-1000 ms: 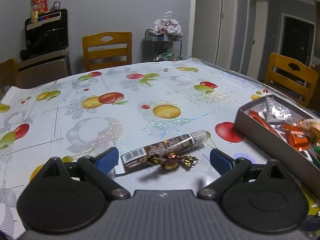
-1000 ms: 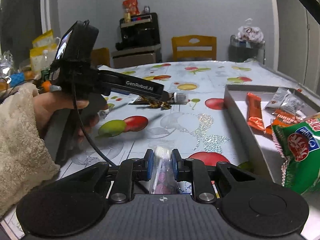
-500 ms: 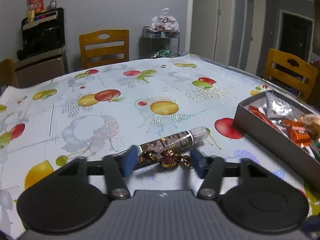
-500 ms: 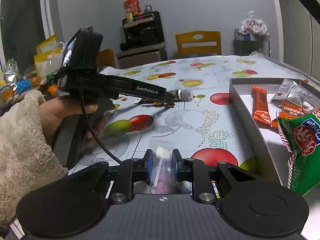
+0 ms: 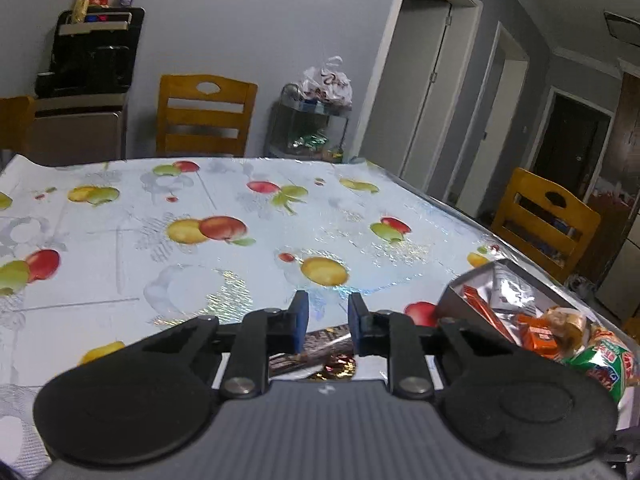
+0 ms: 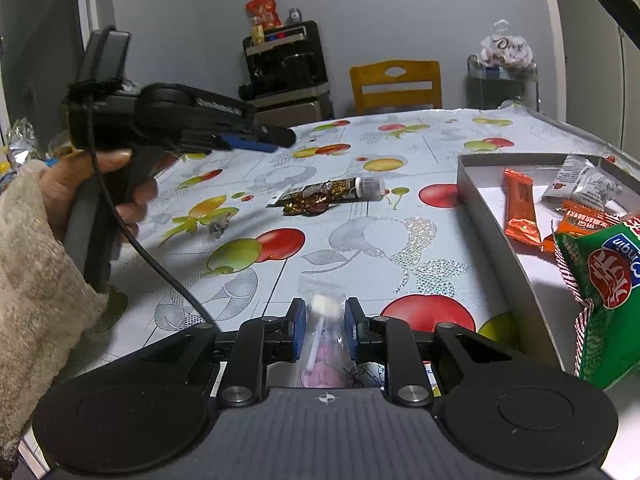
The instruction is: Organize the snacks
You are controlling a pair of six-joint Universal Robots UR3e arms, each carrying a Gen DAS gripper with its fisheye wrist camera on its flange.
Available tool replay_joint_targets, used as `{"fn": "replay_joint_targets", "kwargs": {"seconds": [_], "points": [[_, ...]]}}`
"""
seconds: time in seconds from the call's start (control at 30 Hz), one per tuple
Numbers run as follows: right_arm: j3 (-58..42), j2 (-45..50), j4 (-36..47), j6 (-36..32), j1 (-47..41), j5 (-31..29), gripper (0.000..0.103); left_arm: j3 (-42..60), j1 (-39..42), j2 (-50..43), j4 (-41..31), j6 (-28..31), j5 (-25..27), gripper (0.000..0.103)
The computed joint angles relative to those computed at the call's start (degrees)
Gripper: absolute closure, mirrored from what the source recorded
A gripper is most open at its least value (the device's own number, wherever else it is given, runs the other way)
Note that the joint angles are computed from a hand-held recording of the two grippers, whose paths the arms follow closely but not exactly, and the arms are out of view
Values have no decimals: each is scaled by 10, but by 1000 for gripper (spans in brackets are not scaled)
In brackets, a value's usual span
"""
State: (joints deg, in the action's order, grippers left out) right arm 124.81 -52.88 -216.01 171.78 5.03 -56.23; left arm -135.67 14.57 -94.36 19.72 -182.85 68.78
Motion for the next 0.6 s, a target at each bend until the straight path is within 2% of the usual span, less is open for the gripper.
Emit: {"fn": "replay_joint_targets", "kwargs": {"seconds": [0.13, 0.27, 0.4, 0.6], "points": [[-1, -1, 1, -3, 2, -4, 80, 27, -42, -32, -20, 26, 50, 84], [0, -1, 1, -3, 1, -2, 80, 51, -79, -73, -32, 67, 60, 82], [-1, 0, 2, -3, 0, -1, 80, 68, -120, -110, -19, 95, 115, 70], [-3, 1, 3, -3, 0, 3, 79, 87, -132, -139, -28, 69, 133, 69]]}}
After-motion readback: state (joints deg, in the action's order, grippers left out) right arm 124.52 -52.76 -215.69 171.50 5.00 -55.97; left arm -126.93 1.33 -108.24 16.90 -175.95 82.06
